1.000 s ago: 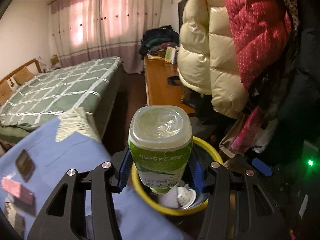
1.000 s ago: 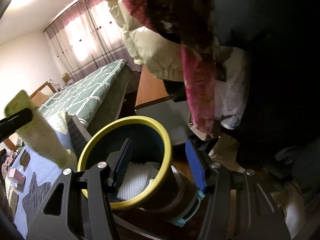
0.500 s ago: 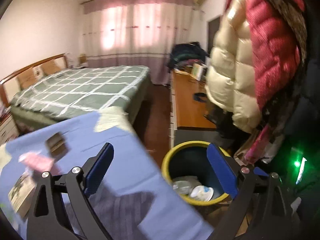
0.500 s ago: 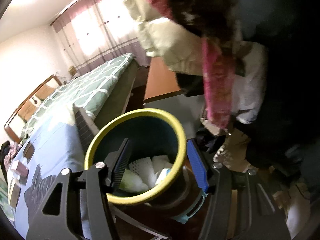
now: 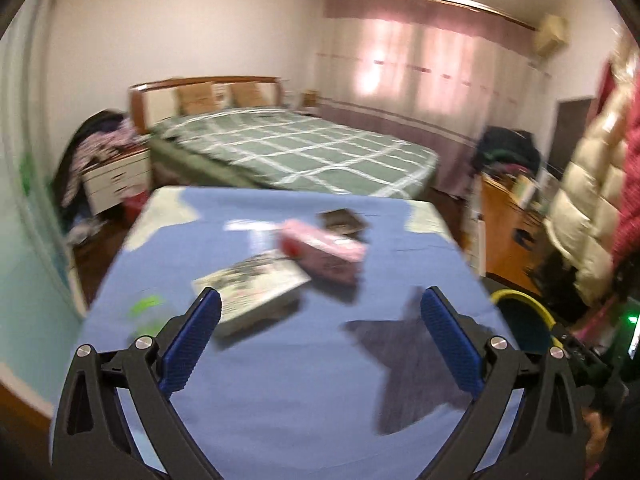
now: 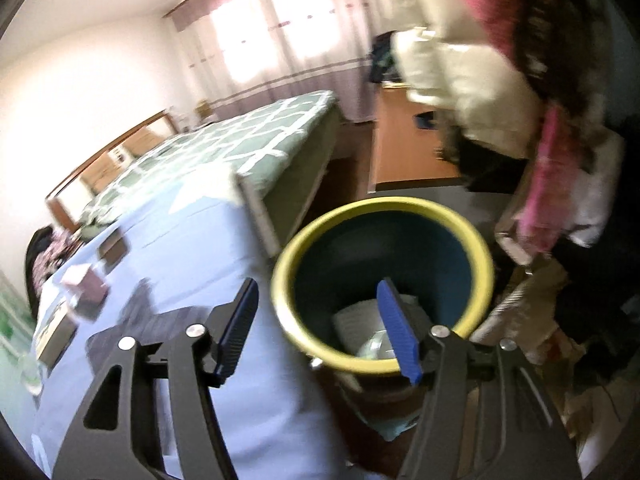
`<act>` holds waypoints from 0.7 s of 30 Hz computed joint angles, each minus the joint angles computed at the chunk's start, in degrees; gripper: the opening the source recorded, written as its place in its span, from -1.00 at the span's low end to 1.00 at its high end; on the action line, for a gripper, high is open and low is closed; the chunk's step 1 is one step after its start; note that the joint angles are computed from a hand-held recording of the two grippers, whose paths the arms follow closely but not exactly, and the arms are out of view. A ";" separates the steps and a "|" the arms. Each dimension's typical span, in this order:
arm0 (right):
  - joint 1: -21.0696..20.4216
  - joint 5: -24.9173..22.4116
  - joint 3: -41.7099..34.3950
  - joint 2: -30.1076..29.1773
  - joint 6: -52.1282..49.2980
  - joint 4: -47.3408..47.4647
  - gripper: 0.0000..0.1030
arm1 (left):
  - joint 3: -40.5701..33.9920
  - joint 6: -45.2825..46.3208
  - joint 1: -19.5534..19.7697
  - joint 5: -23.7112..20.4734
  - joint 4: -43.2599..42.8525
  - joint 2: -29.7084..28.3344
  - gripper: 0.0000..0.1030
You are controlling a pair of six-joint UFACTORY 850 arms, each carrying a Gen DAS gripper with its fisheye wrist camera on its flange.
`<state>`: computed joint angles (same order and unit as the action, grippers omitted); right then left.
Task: Collect trash
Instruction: 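Grasp the clear green-banded plastic cup with the right gripper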
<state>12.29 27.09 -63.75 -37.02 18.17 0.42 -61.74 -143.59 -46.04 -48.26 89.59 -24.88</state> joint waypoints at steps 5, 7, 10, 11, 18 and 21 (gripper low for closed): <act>5.05 -0.93 -1.59 -0.03 -0.62 -3.52 0.17 | 10.08 -5.92 -0.18 -4.58 -3.45 6.82 0.90; 7.41 -1.18 -2.36 -0.16 -0.14 -5.90 0.18 | 12.82 -6.87 -0.60 -7.28 -4.83 9.13 0.91; 10.95 -2.45 -4.39 -0.81 4.63 -15.01 0.18 | 16.10 -7.26 -1.58 -12.75 -7.84 12.13 0.91; 12.27 -2.66 -5.14 -1.13 6.59 -18.74 0.18 | 17.06 -7.45 -1.89 -14.32 -8.82 12.95 0.91; 19.76 -4.58 -11.82 -4.58 26.32 -46.74 0.18 | 23.47 -10.79 -1.24 -16.91 -13.00 17.89 0.91; 22.36 -5.07 -14.38 -6.00 32.18 -54.81 0.18 | 25.11 -11.74 0.09 -14.81 -12.55 18.43 0.91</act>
<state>34.65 22.02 -78.14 -43.02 50.35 -54.40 -36.64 -155.33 -45.95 -63.07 77.03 -6.45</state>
